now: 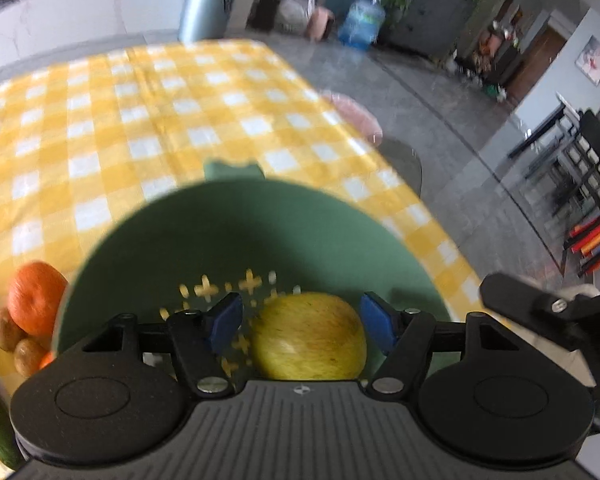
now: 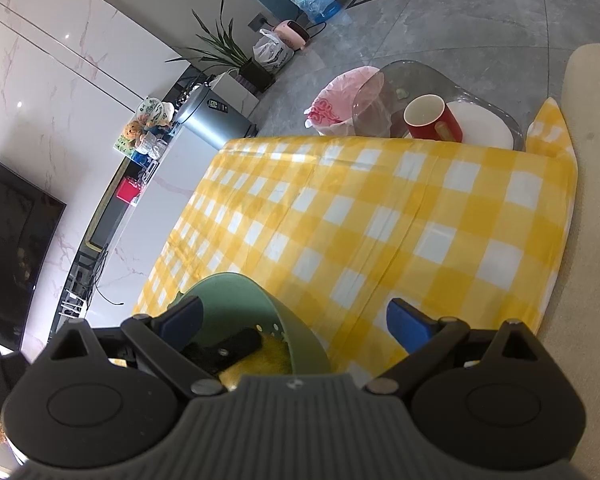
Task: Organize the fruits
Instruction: 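Carry the large pale pear into the colander with the left gripper while the right gripper withdraws, then grasp an orange beside the cucumber with the right gripper while the left gripper approaches another orange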
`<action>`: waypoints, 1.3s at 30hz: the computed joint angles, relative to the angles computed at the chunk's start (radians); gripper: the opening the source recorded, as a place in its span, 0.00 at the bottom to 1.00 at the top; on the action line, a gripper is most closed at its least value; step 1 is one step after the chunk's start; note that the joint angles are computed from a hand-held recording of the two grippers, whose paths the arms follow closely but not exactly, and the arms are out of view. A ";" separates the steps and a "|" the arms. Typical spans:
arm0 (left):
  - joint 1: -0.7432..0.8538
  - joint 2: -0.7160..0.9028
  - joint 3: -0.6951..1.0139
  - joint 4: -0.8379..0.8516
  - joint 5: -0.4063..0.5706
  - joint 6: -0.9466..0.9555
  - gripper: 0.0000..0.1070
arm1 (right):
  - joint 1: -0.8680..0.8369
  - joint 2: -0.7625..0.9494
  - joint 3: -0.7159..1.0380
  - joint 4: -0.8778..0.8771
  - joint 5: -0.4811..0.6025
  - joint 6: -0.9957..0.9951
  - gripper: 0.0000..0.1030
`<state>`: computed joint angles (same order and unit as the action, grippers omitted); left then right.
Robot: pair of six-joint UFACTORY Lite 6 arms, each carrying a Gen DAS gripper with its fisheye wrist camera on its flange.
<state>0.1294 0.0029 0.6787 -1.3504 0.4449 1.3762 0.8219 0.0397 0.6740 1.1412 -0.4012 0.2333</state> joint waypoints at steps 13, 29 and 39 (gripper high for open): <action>0.104 -0.222 -0.072 0.300 0.082 -0.211 0.83 | 0.029 0.057 0.086 0.186 0.007 -0.242 0.96; 0.524 -0.547 -0.057 0.633 0.472 -0.375 0.83 | 0.138 0.051 0.247 0.626 -0.014 -0.830 0.96; 0.989 -0.526 0.024 0.636 0.797 -0.161 0.83 | 0.266 0.139 0.467 0.749 -0.076 -1.091 0.96</action>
<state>1.1184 -0.5233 0.7027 -0.7143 1.2421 1.2149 1.0879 0.1790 1.1409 1.8905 -0.4773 -0.8578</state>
